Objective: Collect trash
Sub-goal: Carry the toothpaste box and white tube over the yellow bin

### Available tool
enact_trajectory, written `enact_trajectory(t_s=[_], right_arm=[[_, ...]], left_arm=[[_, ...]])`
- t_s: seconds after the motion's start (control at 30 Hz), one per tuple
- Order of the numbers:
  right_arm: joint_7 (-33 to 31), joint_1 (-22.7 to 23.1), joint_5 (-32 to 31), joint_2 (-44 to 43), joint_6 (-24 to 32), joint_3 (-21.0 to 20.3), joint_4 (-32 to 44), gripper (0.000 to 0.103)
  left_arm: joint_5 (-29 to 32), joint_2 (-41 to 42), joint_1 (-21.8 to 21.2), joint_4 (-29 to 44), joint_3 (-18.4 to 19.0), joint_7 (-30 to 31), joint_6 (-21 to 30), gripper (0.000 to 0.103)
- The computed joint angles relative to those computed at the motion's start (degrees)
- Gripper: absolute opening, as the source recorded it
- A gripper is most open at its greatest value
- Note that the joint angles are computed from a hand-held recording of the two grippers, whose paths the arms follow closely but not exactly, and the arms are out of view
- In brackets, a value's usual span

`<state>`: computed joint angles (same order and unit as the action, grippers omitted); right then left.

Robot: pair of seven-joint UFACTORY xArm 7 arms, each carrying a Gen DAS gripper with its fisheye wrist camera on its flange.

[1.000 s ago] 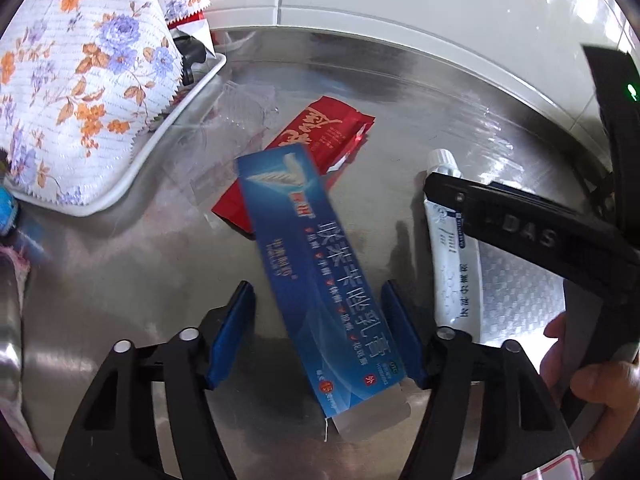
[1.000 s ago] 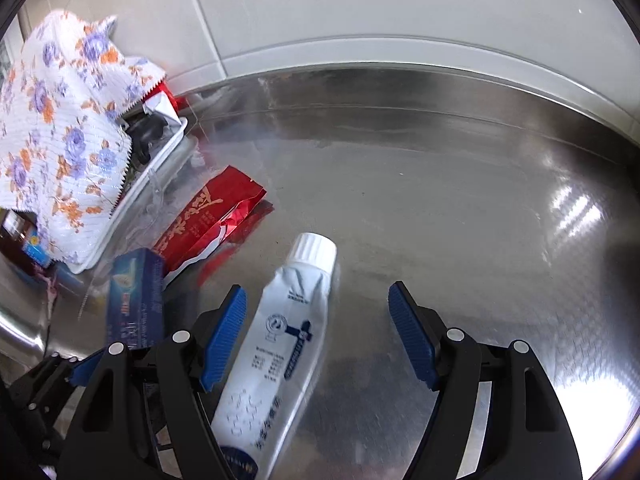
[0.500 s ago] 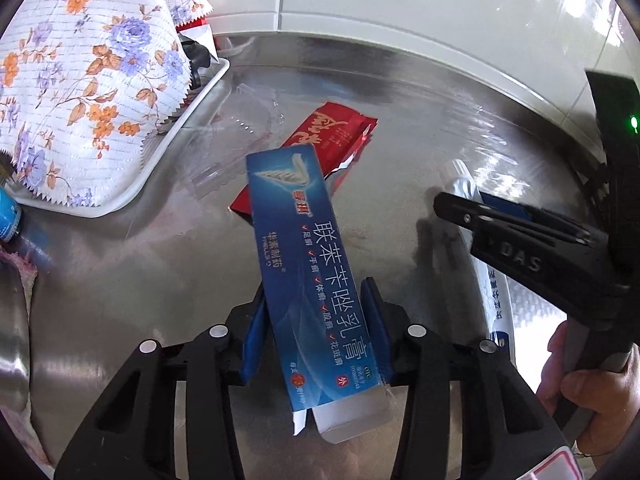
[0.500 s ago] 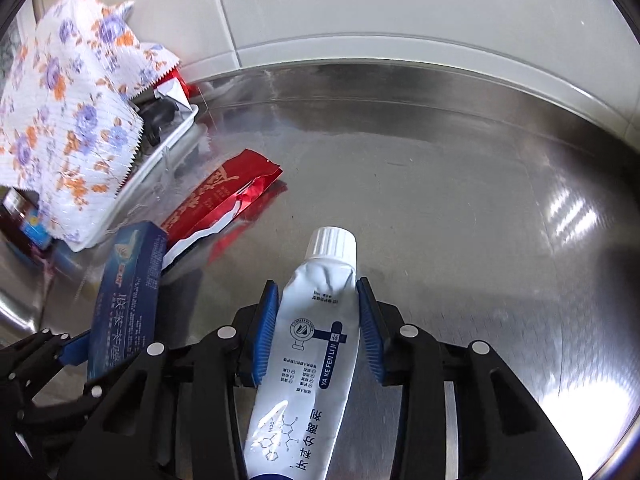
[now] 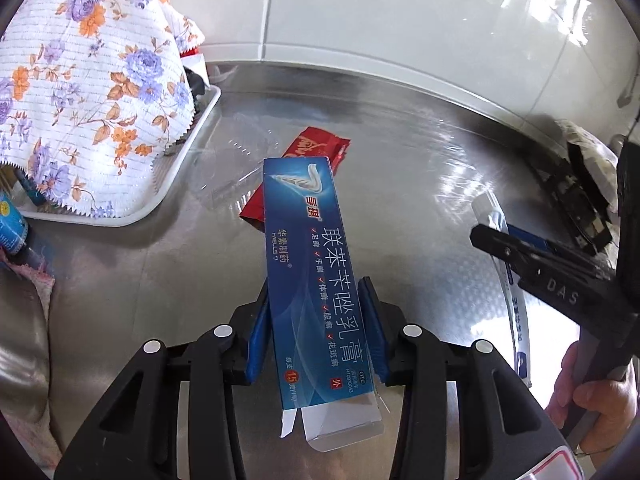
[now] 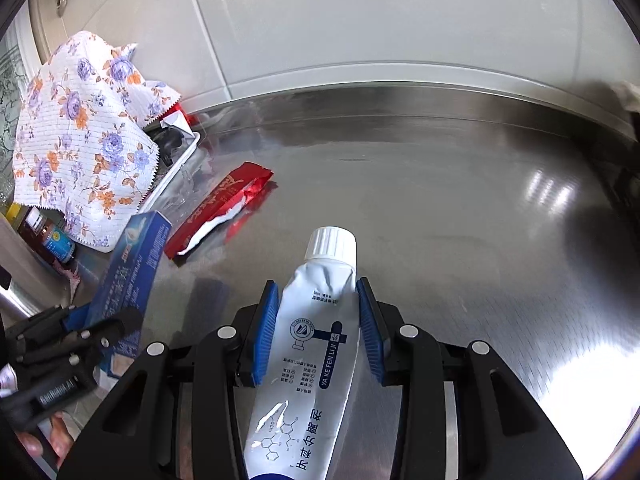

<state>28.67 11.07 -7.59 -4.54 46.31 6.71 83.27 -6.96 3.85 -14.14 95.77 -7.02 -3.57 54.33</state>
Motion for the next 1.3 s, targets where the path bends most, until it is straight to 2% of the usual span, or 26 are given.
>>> enact_trajectory(t_s=[0.2,0.4,0.8,1.03,1.3], right_arm=[[4.6,-0.7,-2.4,-7.6,0.7,1.0,-6.4,0.041],[4.7,-1.4,-1.6,-15.8,1.5,1.9,-12.7,0.041],[-1.6,-0.7,4.9,-33.9,4.2,1.8,-24.4,0.041],[-4.9,0.4,8.8,-47.3,9.1,1.4,-31.3,0.041],[-5.7,0.9,12.4,-58.3,16.3,1.5,-37.5,0.041]], left_arm=[[-3.6,-4.9,0.4,-4.6,0.1,4.0,-0.5,0.040],[-3.9,-10.5,-0.2,-10.1,-0.2,3.0,-1.6,0.040],[1.2,-27.4,-2.2,-23.7,-4.1,-7.6,-1.7,0.040],[2.5,-39.0,-4.2,-31.2,-7.8,-15.0,2.5,0.040],[1.2,-45.8,-7.1,-35.9,-10.7,-19.7,9.1,0.040]])
